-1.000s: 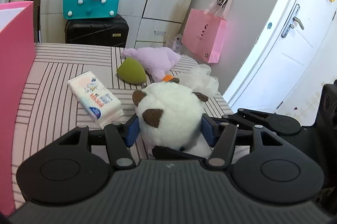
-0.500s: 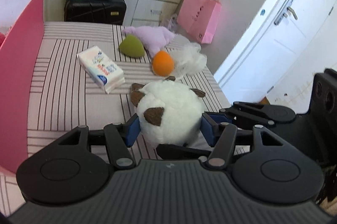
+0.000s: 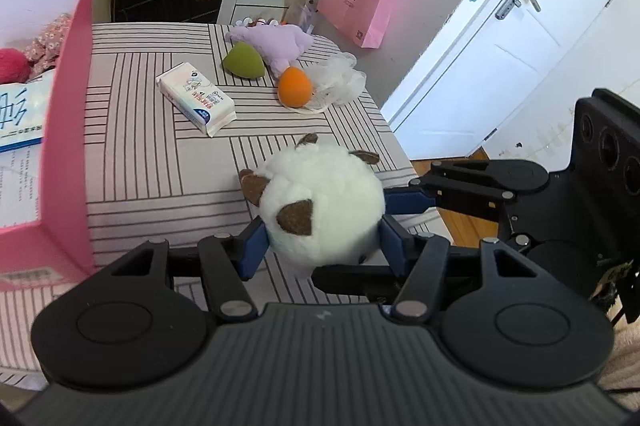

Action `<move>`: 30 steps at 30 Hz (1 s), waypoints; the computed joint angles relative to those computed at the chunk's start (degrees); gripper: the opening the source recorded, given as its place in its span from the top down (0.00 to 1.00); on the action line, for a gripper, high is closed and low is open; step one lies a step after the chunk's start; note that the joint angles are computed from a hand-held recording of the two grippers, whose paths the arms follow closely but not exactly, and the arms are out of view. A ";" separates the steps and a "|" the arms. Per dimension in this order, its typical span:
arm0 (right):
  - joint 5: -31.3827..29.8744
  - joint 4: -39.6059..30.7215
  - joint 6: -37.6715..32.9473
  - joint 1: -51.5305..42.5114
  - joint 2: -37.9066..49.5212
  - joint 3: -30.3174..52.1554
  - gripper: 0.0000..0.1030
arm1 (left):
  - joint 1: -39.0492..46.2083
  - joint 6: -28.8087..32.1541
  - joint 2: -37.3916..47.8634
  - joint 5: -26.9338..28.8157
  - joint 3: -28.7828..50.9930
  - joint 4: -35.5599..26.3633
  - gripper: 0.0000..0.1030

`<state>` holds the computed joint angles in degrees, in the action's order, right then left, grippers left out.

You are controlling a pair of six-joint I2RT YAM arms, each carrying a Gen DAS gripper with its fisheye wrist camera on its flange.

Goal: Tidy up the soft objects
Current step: 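Carry the panda plush with the left tool over the pink box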

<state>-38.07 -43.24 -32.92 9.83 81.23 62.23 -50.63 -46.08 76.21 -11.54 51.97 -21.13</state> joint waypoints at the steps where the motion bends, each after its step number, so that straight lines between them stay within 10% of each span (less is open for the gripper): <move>1: 0.33 -0.88 -0.26 0.44 -0.64 0.19 0.37 | -0.48 -0.30 -0.68 -0.31 0.16 -1.04 0.44; 14: 1.15 -7.68 -3.38 4.92 -8.40 1.48 0.36 | -6.33 -5.39 -10.50 -4.43 0.11 -10.84 0.45; 30: 2.26 -3.26 -0.09 18.58 -13.15 4.94 0.36 | -22.22 -14.44 -23.98 -27.03 3.73 -32.13 0.45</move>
<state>-35.81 -46.51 -33.01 28.41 68.08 67.16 -72.85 -60.52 52.23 -38.57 55.70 -53.26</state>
